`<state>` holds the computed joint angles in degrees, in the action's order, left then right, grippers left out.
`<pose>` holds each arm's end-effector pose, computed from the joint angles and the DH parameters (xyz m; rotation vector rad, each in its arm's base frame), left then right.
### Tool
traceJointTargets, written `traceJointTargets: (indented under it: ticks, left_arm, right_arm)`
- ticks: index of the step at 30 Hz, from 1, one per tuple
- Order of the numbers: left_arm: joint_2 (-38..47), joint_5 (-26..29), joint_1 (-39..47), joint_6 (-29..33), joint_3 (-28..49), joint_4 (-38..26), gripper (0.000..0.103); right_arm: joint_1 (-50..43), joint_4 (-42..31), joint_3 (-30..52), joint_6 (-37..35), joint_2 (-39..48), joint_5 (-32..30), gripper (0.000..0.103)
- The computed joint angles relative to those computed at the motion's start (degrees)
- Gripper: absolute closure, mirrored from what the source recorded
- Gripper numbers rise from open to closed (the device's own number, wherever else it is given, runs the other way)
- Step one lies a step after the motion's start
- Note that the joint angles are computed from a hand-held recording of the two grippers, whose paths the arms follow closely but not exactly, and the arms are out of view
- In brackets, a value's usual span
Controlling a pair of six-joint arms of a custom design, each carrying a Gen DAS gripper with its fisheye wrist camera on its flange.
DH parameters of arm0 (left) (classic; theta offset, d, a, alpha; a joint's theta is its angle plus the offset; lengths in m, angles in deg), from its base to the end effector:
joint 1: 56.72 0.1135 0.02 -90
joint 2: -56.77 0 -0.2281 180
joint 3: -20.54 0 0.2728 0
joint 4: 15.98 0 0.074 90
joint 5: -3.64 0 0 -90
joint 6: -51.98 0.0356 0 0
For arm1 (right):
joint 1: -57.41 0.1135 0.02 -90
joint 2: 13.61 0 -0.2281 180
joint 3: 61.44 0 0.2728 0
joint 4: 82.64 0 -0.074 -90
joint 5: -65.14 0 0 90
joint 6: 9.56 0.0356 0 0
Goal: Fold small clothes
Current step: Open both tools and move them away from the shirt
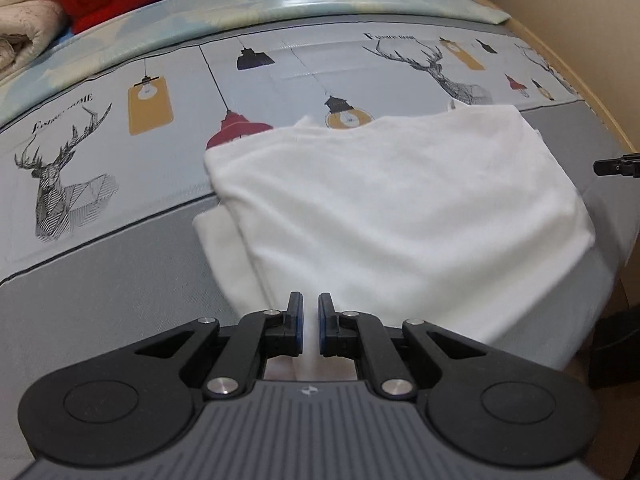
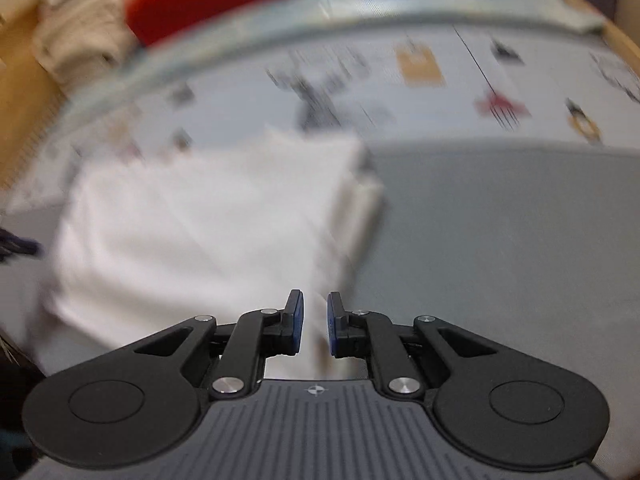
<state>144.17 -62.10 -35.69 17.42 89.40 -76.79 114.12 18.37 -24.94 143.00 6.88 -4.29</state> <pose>0.2740 0.0897 0.1500 0.8566 2.5822 -0.3023 0.0748 0.0912 0.1730 0.2443 2.5744 0.2986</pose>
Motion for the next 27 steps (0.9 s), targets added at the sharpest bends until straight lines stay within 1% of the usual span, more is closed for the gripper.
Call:
traceJointTargets:
  ticks: [1,2,5,6,8,9,11,15,17,18,19,20,22,23,25,26,27]
  left_arm:
    - [0.97,-1.18,-1.39,-1.21,-0.10,1.56,0.096]
    - [1.56,-2.36,-2.54,-2.01,-0.48,2.83,0.096]
    - [4.21,-5.65,-4.57,-3.36,-1.16,6.45,0.096]
    - [6.19,-7.08,-4.77,-3.38,-0.90,7.87,0.096]
    - [7.97,-10.94,-5.17,-2.98,-0.49,9.49,0.094]
    - [8.88,-11.66,-4.78,-3.63,0.79,8.93,0.087]
    - [10.08,-10.62,-3.81,-7.63,3.83,8.20,0.086]
    - [8.78,-4.25,-3.61,-11.88,5.94,8.87,0.087]
    - [8.58,-3.19,-5.45,-13.77,5.29,10.47,0.087]
    - [8.39,-3.69,-6.59,-14.41,4.28,11.86,0.087]
    - [8.81,-5.13,-7.98,-14.70,3.22,13.54,0.087]
    - [9.90,-7.59,-9.45,-14.81,2.58,15.01,0.087]
    - [12.71,-14.63,-12.18,-14.11,1.60,17.36,0.087]
    - [12.64,-16.24,-12.50,-13.66,0.73,18.19,0.086]
    - [10.65,-15.46,-11.73,-14.91,0.24,18.43,0.085]
    - [8.91,-13.82,-10.89,-16.04,0.06,18.71,0.084]
    - [7.19,-12.62,-10.10,-16.29,-0.82,19.23,0.081]
  right_arm:
    - [-1.25,3.98,0.04,-2.03,2.13,0.13,0.087]
    - [-1.97,6.37,0.18,-3.04,4.16,-0.19,0.087]
    - [-6.32,14.11,0.54,-8.10,14.62,-4.76,0.087]
    - [-7.49,15.81,1.11,-10.01,19.60,-5.83,0.087]
    - [-8.17,14.62,1.63,-10.59,25.76,-7.27,0.087]
    - [-9.30,14.26,1.83,-11.09,28.97,-8.28,0.080]
    - [-9.08,13.63,1.45,-9.77,29.08,-7.83,0.068]
    - [-10.54,10.78,0.69,-7.97,20.64,-4.78,0.068]
    - [-10.39,11.48,0.34,-7.83,18.49,-3.45,0.068]
    - [-10.16,12.70,0.16,-8.10,18.79,-2.96,0.068]
    - [-10.31,14.55,0.56,-8.80,21.11,-2.90,0.068]
    - [-10.41,15.72,0.81,-9.33,23.56,-3.14,0.067]
    - [-12.22,18.41,2.56,-11.97,32.63,-5.05,0.067]
    - [-12.57,18.59,3.03,-12.62,34.88,-5.25,0.067]
    - [-12.25,17.68,4.32,-11.53,35.17,-4.23,0.067]
    - [-11.56,16.70,5.26,-10.17,34.44,-2.51,0.066]
    - [-9.93,14.94,7.10,-8.27,34.09,0.30,0.065]
